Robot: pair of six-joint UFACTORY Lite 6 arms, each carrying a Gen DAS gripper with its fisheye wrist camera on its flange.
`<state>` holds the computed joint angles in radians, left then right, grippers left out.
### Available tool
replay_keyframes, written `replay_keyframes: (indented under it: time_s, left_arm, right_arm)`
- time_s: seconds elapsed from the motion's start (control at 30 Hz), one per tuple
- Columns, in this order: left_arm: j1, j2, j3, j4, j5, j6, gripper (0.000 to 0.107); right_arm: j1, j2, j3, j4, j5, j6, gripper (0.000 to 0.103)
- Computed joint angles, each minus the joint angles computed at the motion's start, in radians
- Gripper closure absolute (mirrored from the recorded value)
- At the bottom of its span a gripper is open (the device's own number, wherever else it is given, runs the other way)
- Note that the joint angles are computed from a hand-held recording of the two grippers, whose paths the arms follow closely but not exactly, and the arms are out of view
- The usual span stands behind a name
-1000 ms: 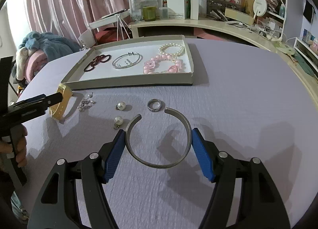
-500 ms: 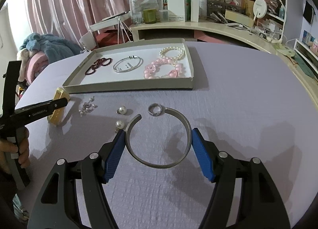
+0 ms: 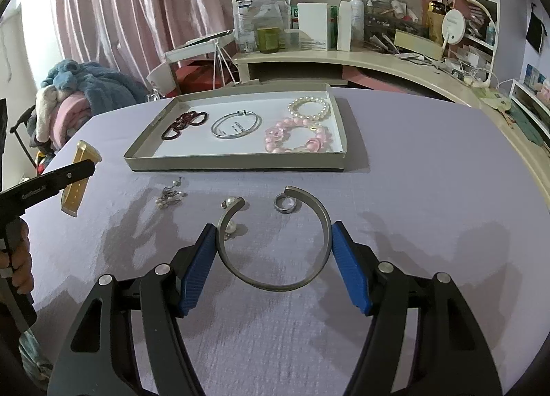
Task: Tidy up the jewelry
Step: 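Grasp the yellow strap watch with the left tool while the right tool closes on the silver cuff, then carry the yellow watch and silver cuff into the tray and open both tools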
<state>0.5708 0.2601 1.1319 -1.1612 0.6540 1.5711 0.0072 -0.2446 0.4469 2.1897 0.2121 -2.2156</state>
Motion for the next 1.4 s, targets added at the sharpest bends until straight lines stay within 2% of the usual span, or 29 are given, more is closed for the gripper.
replay_keyframes:
  time_s: [0.33, 0.5, 0.8, 1.0, 1.13, 1.2, 1.4]
  left_arm:
    - [-0.047, 0.022, 0.054, 0.009, 0.005, -0.039, 0.067]
    - [-0.135, 0.143, 0.237, 0.074, 0.005, -0.199, 0.067]
    - [-0.325, 0.453, 0.642, 0.280, -0.033, -0.531, 0.067]
    - [-0.379, 0.621, 0.852, 0.422, -0.029, -0.702, 0.066]
    - [-0.371, 0.656, 0.888, 0.441, -0.022, -0.730, 0.057]
    - [-0.355, 0.626, 0.847, 0.390, -0.036, -0.674, 0.049]
    - [-0.290, 0.473, 0.671, 0.199, -0.060, -0.453, 0.037]
  right_arm:
    - [-0.057, 0.001, 0.051, -0.085, 0.014, 0.082, 0.034]
    - [-0.097, 0.032, 0.121, -0.147, 0.034, 0.135, 0.034]
    - [-0.140, 0.167, 0.247, -0.121, 0.069, 0.104, 0.034]
    - [-0.148, 0.259, 0.309, -0.095, 0.069, 0.067, 0.034]
    - [-0.138, 0.296, 0.341, -0.084, 0.056, 0.061, 0.034]
    - [-0.129, 0.305, 0.354, -0.078, 0.046, 0.060, 0.034]
    - [-0.064, 0.339, 0.415, 0.019, -0.003, -0.019, 0.034]
